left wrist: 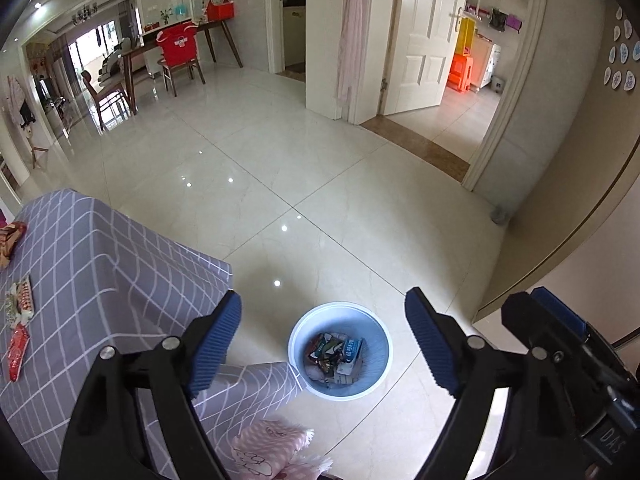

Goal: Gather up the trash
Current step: 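Move both tools back over the table, then grasp the red wrapper with the left gripper while the right gripper grasps the red-checkered packet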

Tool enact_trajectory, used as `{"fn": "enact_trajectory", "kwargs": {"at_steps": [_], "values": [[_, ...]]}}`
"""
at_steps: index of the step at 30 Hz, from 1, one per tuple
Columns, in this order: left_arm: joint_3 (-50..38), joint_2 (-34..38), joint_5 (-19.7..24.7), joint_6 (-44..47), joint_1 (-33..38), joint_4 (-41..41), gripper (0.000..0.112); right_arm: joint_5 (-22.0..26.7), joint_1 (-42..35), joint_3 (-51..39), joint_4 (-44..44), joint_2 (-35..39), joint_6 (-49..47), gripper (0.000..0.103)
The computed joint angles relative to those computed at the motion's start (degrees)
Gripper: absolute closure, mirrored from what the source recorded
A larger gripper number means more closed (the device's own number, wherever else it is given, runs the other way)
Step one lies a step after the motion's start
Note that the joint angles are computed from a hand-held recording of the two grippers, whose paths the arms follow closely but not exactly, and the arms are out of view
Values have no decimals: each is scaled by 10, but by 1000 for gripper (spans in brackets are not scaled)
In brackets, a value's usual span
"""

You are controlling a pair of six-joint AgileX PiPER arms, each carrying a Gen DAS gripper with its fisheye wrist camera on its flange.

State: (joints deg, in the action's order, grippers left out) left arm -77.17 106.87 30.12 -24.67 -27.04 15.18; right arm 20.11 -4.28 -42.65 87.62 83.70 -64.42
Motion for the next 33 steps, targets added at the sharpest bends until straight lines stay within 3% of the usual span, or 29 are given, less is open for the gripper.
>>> {"fn": "enact_trajectory", "kwargs": {"at_steps": [7,14,21,24,28,33], "values": [[93,-94,-14,7,47,23,30,-24,74,-12,-52,-19,66,30],[197,-198,-37,26,166,65,30,-73,204,-72,-179,8,213,30],[218,-213,-58,213,359,-64,29,-94,327,-177,-455,82,493,30],[205,-186,-59,341,429,-179,30,-84,370,-242,-594,131,629,30],[187,-149,-56,467,485,-284,30,-60,397,-310,-682,185,709,30],[162,-110,-56,545,501,-361,33,-28,414,-379,-749,236,767,30]]}}
